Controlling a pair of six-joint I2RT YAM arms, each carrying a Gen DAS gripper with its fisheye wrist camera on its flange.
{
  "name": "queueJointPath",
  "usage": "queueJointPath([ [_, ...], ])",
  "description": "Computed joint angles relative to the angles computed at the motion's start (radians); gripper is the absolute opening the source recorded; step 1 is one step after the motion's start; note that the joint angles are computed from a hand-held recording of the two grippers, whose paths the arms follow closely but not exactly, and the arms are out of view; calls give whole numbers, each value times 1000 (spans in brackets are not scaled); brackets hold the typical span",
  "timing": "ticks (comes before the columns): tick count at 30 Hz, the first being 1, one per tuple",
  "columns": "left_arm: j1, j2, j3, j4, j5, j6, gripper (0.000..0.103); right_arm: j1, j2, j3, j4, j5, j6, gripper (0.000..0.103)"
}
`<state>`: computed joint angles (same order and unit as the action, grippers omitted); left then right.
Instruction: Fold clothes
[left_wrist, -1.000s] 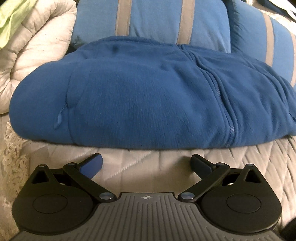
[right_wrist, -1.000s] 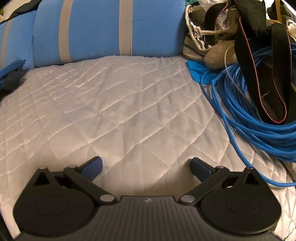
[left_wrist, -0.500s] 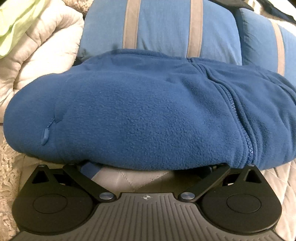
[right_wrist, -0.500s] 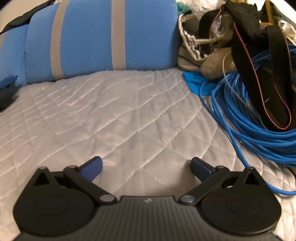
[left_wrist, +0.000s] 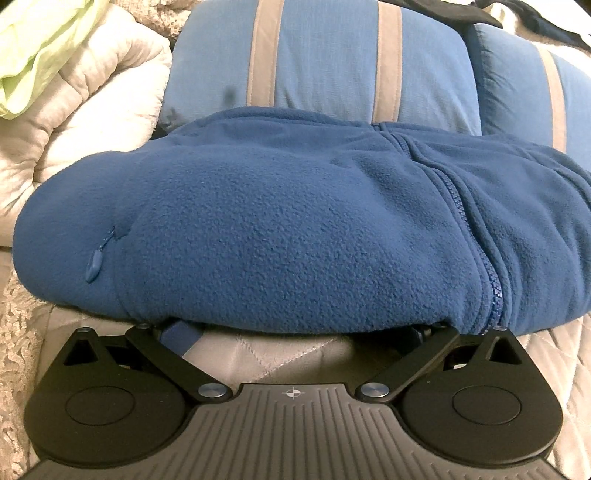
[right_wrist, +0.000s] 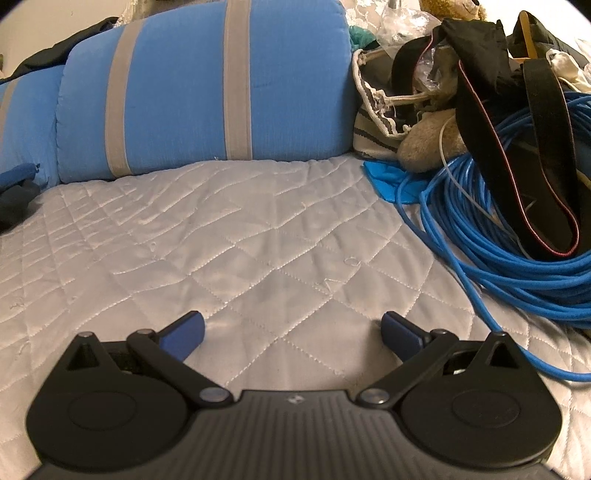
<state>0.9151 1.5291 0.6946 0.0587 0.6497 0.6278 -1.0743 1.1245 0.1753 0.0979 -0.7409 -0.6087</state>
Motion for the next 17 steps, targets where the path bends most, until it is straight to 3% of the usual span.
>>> queueJointPath([
  [17,4,1,-6,11,7,-1,103,7,-5,-10,15,3,11,102],
])
